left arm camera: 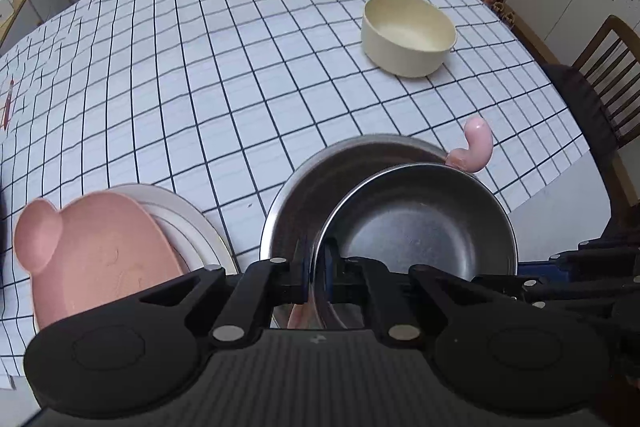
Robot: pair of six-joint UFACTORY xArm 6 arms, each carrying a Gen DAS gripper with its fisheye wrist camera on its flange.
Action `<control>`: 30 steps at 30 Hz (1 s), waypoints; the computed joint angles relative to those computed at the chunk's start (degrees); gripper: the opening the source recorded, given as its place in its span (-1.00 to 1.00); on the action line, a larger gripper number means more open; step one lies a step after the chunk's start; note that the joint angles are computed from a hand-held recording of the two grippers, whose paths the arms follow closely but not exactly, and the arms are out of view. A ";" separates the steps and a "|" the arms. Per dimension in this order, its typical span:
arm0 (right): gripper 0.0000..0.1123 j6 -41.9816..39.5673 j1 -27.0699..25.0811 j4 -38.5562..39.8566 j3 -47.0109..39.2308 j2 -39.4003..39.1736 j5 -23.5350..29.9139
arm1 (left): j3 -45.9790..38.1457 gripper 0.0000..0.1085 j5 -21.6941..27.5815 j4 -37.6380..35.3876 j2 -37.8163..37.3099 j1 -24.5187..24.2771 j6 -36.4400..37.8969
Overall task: Organize plates and bowls
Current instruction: 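Lower the pink-handled pot into the steel bowl with both tools, then open both tools and lift them off the pot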
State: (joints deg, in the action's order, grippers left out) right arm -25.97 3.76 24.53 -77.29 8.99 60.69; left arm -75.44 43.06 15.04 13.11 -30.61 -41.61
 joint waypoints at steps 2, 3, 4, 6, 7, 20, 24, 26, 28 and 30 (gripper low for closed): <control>-0.71 0.42 0.20 -0.33 -0.03 0.53 0.19 | 0.16 -0.89 -0.57 0.18 0.44 0.09 -0.31; -0.71 0.73 0.32 -0.50 -0.07 0.83 0.09 | 0.02 -0.89 -0.68 -0.25 0.76 0.23 -0.35; -0.71 1.13 0.40 -0.70 -0.16 1.10 0.05 | -0.28 -0.89 -0.59 -0.77 1.20 0.39 -0.33; -0.72 1.59 0.41 -0.81 -0.46 1.67 0.02 | -0.78 -0.89 -0.45 -1.26 2.02 0.54 0.14; -0.72 1.80 0.44 -0.91 -0.68 1.97 0.01 | -0.90 -0.89 -0.51 -1.27 2.33 0.57 0.06; -0.59 0.59 0.64 0.42 -0.49 2.30 -1.17 | -0.25 -0.88 -2.38 -2.57 3.28 1.56 0.37; -0.50 -0.43 0.81 0.69 0.41 1.41 -2.85 | 0.47 -0.88 -2.95 -2.74 2.66 1.60 0.11; -0.46 -0.74 0.78 0.95 0.45 1.21 -3.04 | 0.73 -0.88 -2.92 -2.36 2.17 1.48 -0.59; -0.39 -1.50 0.74 1.16 0.66 0.83 -3.36 | 0.85 -0.88 -2.62 -1.09 1.66 1.19 -0.91; -0.35 -2.02 0.61 1.42 0.85 0.42 -3.53 | 0.75 -0.87 -1.71 0.29 1.10 0.74 -1.44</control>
